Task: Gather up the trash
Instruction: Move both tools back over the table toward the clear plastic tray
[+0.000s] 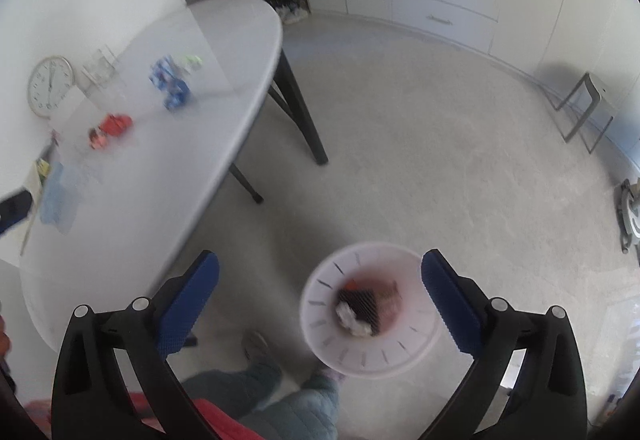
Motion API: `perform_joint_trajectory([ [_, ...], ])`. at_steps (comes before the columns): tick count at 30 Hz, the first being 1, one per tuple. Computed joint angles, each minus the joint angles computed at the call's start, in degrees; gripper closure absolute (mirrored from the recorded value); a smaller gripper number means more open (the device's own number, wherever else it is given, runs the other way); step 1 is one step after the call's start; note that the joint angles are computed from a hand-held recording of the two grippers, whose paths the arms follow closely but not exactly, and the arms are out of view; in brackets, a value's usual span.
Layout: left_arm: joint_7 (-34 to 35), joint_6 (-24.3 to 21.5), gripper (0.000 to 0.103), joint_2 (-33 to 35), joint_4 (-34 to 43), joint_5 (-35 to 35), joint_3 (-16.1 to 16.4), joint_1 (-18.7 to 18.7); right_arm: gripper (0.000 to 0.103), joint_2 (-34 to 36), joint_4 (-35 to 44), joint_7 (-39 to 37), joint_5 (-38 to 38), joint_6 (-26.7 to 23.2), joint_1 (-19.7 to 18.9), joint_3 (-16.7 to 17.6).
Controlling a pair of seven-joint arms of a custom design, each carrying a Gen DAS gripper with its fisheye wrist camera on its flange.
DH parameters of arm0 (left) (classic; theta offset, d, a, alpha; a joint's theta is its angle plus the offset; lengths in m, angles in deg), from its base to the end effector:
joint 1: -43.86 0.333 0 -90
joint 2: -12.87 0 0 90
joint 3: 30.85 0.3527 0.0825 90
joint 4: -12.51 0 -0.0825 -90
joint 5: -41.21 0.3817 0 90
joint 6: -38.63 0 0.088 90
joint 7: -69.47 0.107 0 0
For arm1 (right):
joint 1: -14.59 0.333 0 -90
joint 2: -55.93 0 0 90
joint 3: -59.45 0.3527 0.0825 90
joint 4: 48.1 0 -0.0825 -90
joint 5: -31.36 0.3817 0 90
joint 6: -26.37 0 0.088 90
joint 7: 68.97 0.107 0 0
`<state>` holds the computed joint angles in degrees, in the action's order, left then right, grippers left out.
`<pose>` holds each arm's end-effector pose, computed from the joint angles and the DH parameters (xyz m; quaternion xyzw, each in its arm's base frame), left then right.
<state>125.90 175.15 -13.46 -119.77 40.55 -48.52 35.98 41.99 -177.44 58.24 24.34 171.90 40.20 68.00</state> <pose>0.3901 -0.2122 0.6019 -0.7289 0.6328 -0.2269 0.1293 0.4144 0.2900 0.5560 -0.6935 0.6699 -0.1051 0.2435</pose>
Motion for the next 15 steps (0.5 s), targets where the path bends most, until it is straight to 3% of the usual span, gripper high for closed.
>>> perform_joint_trajectory([
  [7,4.2,-0.4,0.008,-7.2,-4.7,2.6,3.2,3.8,0.002,9.3,13.6,4.9,-6.5,0.9,1.9,3.9],
  [15,9.9,-0.6,0.008,-10.4,-7.5,0.8,7.1,8.9,0.002,20.2,26.4,8.1,-11.5,-0.9,7.7,4.6],
])
